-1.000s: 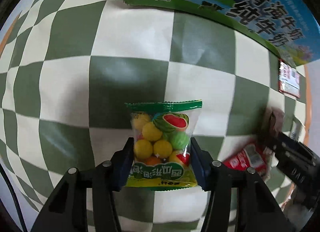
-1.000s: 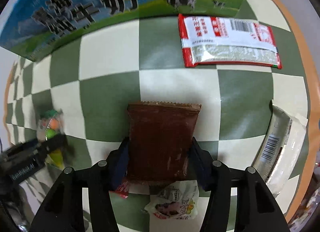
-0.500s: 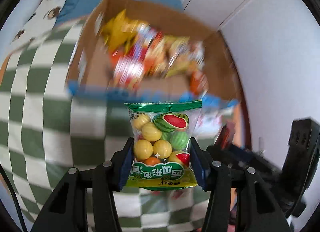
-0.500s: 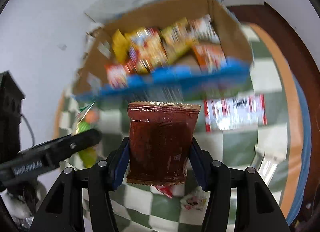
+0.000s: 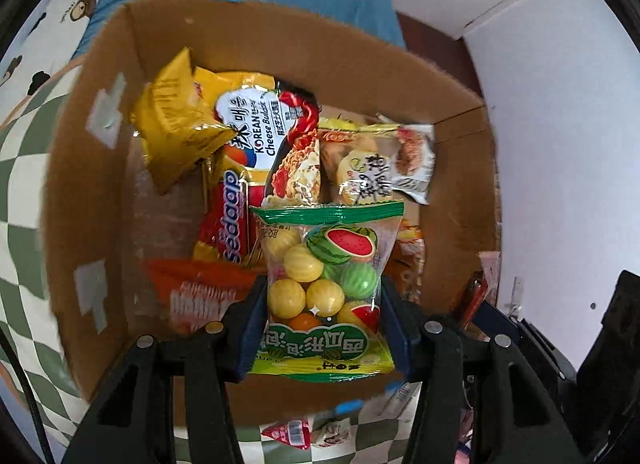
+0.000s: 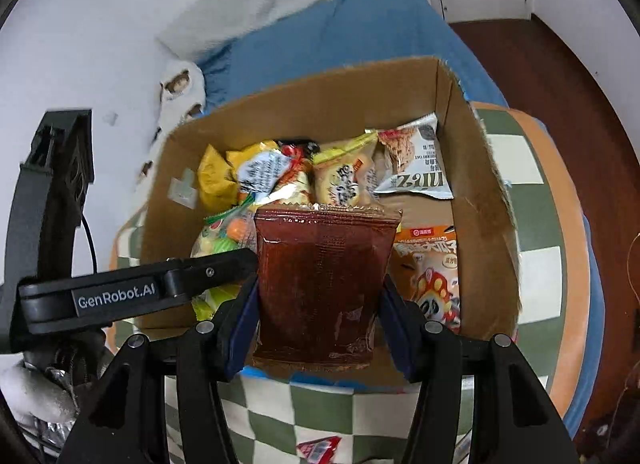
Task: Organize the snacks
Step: 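Carry both packets into the box and open both tools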
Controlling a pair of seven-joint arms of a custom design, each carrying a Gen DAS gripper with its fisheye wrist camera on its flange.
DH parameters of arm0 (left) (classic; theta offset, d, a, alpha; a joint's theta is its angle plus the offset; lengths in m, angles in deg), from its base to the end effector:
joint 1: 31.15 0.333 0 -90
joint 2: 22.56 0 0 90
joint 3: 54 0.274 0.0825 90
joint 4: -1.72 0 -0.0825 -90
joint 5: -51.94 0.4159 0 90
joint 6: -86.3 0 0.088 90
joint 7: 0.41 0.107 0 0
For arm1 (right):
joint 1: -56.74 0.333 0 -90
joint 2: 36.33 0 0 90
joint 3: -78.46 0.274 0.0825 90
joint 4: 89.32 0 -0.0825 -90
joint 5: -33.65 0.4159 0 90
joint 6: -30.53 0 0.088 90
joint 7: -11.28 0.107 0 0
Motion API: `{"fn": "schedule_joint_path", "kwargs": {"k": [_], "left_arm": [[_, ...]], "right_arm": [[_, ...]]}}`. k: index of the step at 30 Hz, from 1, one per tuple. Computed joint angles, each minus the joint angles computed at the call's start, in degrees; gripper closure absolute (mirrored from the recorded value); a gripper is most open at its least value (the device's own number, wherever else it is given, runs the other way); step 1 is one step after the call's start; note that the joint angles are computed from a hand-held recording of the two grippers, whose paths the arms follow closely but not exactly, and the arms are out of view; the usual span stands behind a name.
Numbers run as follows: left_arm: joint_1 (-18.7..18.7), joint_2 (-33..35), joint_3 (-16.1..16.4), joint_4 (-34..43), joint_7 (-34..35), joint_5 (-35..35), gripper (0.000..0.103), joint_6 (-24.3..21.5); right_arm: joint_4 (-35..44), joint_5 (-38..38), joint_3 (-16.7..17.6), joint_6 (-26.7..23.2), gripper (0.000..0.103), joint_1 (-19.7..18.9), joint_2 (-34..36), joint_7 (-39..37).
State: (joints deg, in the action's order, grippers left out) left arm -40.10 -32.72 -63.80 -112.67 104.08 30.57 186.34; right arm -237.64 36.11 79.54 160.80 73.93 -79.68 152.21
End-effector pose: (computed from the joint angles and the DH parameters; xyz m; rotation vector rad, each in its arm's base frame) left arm 0.4981 -0.2071 0.4854 1.4508 -2.4369 0.2493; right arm 0.3988 0.1328 0.5020 -1.2693 2.3851 -0.0764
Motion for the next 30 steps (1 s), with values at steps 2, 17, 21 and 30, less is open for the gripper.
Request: {"fn": "schedule_joint_path", "kwargs": {"k": [2, 17, 21, 30], "left_arm": [[-0.31, 1.69, -0.63, 0.66, -0.89, 1.35, 0.053, -0.4], [-1.49, 4.57, -1.52, 0.05, -1.96, 3.71, 0.019, 0.7], [-1.72, 3.69, -1.66, -0.27, -1.87, 4.82, 0.019, 1.44], [-1.45, -5.44, -0.94, -6.63, 0.56, 5.88, 0.019, 8.49]], "right_arm": [[0.69, 0.25, -0.86, -0.41, 0.044, 0.11, 2.1, -1.5], [3.22, 5.67, -2.43, -7.89, 0.013, -0.97, 10.43, -10.61], [2.94, 5.46, -1.85, -8.48, 0.008, -1.67, 9.9, -10.02], [1.71, 0.13, 0.85, -10.84, 0.008, -3.07, 4.52, -4.87]]}}
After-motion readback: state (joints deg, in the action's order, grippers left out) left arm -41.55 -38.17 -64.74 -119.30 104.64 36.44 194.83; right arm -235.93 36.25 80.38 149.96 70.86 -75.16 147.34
